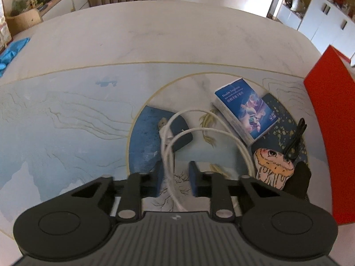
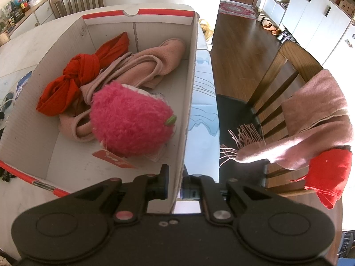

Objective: Organize objects
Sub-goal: 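Close the left gripper on the white USB cable and lift, then carry the white cable with the left gripper over the box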

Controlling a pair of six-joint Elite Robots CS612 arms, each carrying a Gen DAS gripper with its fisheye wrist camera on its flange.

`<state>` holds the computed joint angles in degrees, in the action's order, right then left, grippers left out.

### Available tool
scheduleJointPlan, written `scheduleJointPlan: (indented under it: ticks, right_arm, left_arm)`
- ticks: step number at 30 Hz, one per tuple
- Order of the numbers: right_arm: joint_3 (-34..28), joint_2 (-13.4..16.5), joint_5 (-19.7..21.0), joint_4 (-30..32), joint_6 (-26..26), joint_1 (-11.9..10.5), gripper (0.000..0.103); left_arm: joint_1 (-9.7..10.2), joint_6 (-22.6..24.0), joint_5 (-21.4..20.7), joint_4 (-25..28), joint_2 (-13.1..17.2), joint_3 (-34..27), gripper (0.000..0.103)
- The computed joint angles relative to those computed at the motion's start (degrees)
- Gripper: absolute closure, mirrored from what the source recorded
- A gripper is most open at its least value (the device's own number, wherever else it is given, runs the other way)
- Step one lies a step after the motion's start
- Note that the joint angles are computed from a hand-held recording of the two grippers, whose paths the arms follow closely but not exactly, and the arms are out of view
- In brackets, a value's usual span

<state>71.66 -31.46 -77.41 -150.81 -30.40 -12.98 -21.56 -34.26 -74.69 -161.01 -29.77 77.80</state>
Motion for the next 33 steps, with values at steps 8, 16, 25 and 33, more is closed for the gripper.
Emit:
scheduleJointPlan:
  ticks: [8, 16, 25, 33]
  right_arm:
    - [-0.05, 0.04, -0.16, -0.16, 0.01, 0.04, 0.096]
    - [0.14, -0.05, -0.13, -0.6, 0.03, 0.01, 0.097]
    - [0.43, -0.14, -0.15, -1.16, 0.13, -0.04, 0.098]
    - [0.49, -0.17, -0.15, -1.28, -0.08, -0.05, 0.098]
  left_arm:
    - [-0.23, 1.45, 0.71, -1.82, -0.54, 1.32, 0.099]
    - [-0.2, 0.98, 2.07, -7.37, -2.74, 5.17, 0.099]
    - [-0.77, 3.66, 2.61, -14.0, -6.19, 9.42, 0.099]
    - [-1.43, 6.37, 0.81, -18.77, -7.7, 10.18, 0.099]
